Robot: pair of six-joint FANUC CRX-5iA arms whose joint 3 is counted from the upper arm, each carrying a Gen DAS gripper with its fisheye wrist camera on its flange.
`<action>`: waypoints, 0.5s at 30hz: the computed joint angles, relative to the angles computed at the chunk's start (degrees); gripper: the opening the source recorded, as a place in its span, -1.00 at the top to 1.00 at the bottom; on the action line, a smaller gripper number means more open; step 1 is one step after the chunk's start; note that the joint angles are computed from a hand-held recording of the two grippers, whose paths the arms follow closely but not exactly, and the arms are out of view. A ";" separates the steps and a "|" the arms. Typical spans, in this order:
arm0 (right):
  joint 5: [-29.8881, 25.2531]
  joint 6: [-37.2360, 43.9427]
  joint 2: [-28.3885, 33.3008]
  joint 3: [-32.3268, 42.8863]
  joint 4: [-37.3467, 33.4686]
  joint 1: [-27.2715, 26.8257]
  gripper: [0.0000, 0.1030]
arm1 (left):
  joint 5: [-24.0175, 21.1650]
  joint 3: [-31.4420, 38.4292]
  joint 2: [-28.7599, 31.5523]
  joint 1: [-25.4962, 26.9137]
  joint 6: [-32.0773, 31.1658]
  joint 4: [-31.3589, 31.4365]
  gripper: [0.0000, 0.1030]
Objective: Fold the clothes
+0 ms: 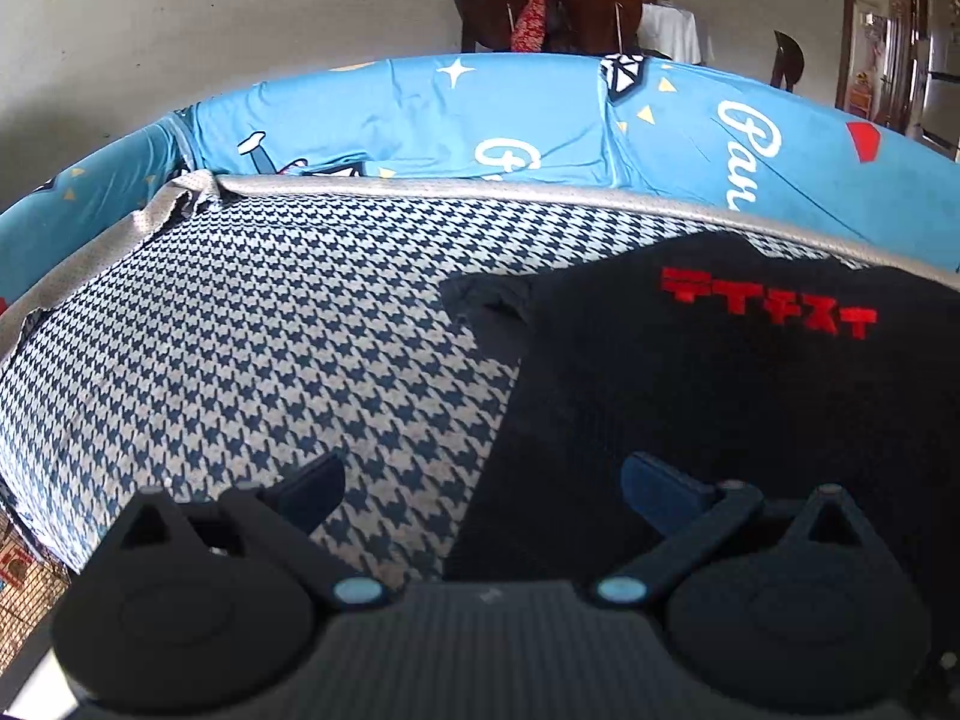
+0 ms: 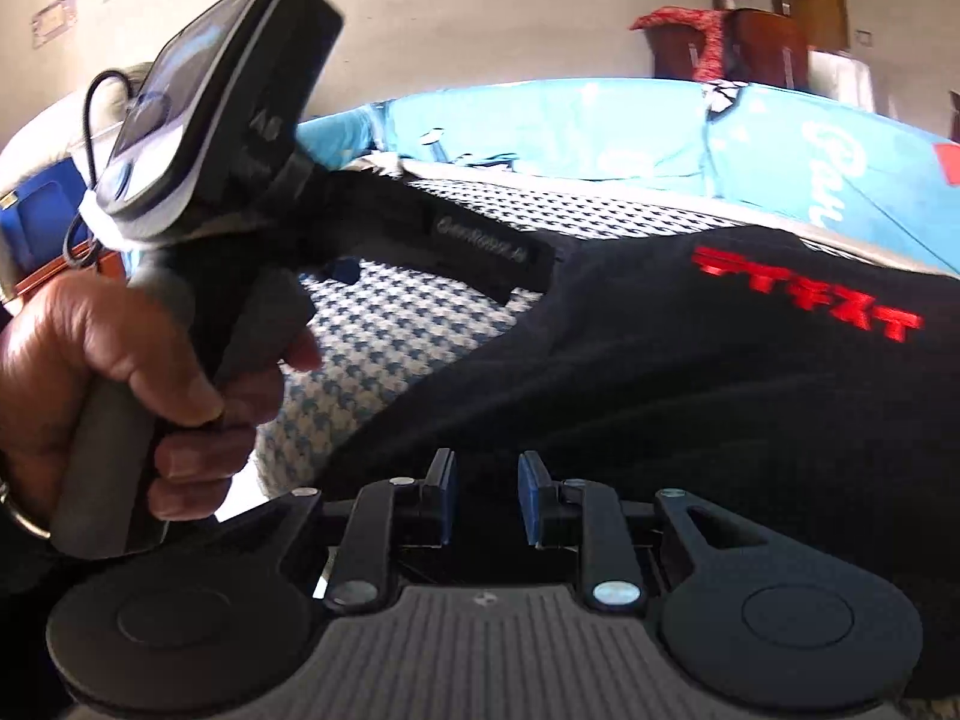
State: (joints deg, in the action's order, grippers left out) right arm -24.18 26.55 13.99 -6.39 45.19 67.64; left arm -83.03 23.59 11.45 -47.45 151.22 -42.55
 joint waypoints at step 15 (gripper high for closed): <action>-12.85 -23.69 -7.68 -8.97 12.65 1.86 0.43 | 1.39 0.99 3.57 0.04 -2.67 3.09 -1.00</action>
State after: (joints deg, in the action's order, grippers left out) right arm -37.03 2.86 6.32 -15.36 57.84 69.50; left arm -81.64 24.58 15.01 -47.42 148.54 -39.46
